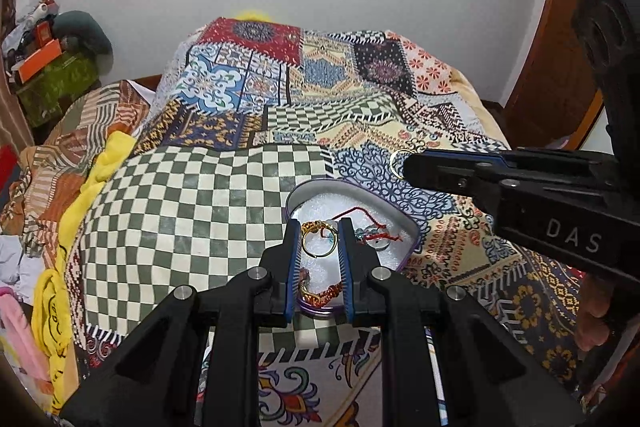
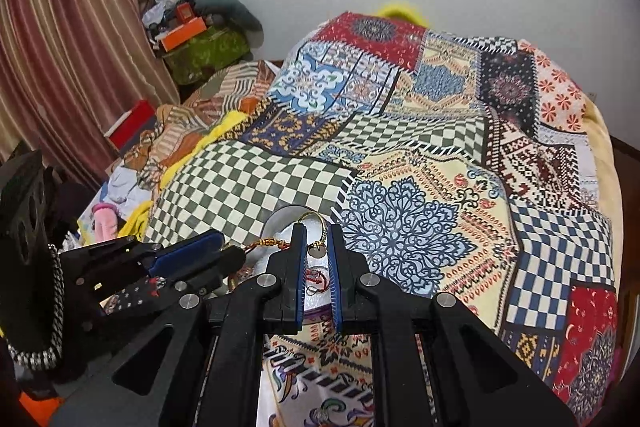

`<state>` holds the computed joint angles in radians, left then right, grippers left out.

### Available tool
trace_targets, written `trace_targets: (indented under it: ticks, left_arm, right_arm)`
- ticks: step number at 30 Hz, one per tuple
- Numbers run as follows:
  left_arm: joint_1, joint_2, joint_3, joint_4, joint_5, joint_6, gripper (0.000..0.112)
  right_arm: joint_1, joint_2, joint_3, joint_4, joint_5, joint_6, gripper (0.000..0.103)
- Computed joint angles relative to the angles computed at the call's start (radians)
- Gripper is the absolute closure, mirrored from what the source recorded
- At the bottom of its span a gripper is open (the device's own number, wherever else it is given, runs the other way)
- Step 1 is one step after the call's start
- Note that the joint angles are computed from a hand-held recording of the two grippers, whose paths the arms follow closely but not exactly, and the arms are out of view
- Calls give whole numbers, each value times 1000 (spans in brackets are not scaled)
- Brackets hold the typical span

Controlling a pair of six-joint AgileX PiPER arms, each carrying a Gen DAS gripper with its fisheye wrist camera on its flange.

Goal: Organize jewelry
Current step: 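Open both grippers to drop the rings into the tin and withdraw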

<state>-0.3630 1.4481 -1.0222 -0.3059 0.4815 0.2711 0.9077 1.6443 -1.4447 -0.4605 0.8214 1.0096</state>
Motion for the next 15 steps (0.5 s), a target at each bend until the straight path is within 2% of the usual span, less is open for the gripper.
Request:
trace_targets:
  ticks: [9,15]
  left_arm:
    - [0,62,-17,-37,-2,42,95]
    - [0,78,-21,-46,2,46,95]
  right_arm:
    - [-92,48,-33,200,-39,-171,94]
    - [-94,90,-67,223,-11,-210,94]
